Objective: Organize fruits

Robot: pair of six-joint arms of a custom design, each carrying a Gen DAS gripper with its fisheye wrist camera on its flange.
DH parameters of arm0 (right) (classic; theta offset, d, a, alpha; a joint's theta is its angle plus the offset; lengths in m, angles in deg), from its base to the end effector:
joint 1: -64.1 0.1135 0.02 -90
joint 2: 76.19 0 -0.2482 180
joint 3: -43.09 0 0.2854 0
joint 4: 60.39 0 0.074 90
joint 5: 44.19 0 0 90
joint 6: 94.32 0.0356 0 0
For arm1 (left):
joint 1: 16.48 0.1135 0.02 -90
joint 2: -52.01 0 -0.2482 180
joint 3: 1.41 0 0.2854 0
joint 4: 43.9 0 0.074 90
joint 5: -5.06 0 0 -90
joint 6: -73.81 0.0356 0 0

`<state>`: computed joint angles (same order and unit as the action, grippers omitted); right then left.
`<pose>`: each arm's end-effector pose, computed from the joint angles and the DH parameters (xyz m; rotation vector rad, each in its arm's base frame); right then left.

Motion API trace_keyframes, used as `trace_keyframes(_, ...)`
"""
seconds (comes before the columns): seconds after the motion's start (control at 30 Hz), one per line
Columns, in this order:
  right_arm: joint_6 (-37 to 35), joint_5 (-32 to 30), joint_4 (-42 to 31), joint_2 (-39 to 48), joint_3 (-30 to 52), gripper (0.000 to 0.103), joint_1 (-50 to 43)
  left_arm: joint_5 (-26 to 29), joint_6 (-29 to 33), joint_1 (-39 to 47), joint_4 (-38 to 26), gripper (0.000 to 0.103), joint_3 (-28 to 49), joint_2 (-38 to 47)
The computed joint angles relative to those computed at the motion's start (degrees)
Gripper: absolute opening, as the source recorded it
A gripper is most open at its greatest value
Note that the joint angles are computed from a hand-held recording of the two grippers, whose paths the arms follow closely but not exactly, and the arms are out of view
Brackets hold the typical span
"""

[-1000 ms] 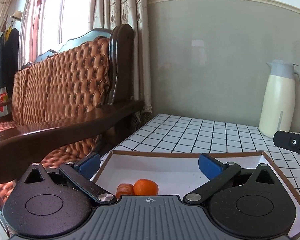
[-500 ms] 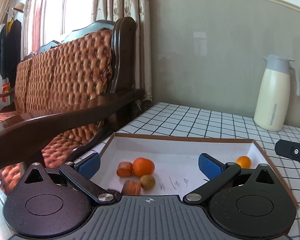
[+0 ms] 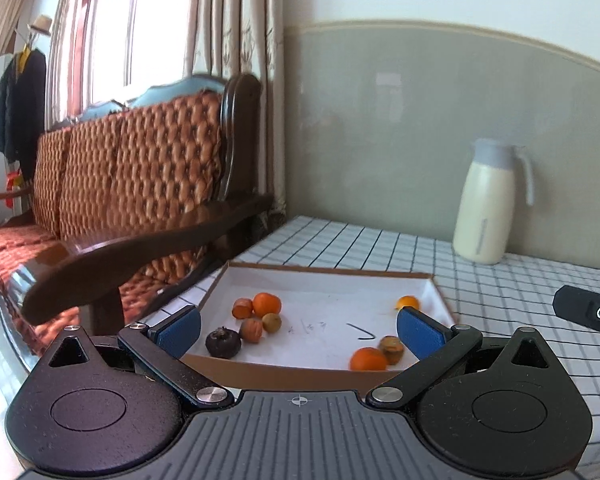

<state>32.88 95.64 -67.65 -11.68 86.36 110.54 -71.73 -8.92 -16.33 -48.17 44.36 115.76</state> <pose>0.2019 0.1729 0.1879 0.3541 1.8511 0.0918 0.2823 -0.0074 0.2069 0.2717 1.9319 -0.1403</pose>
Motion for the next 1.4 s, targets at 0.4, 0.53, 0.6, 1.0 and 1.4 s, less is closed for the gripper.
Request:
trace_keyframes(0.4,7.1,9.0,-18.0,-1.3,6.7,0.097,9.2,8.2,3.7,6.6,-14.3,0.103,-3.2,-16.5)
trace_keyframes(0.53,8.0,9.5,-18.7,-0.1,7.1,0.097,9.5,7.6,2.7,6.6,-14.3,0.103,-2.5,-15.4)
trace_keyframes(0.6,9.0,9.0,-19.3,0.6,7.3,0.097,9.2,7.3,2.2,6.3,-14.7,0.103,-2.2,-14.8)
trace_keyframes(1.0,12.9,8.6,-18.5,1.8,5.4,0.097,8.7,5.5,4.7,3.6,-13.9,0.103,-3.2,-13.7)
trace_keyframes(1.4,11.5,8.0,-16.9,3.0,6.0,0.097,8.7,6.2,5.0,4.0,-13.5,0.103,-3.6,-13.9)
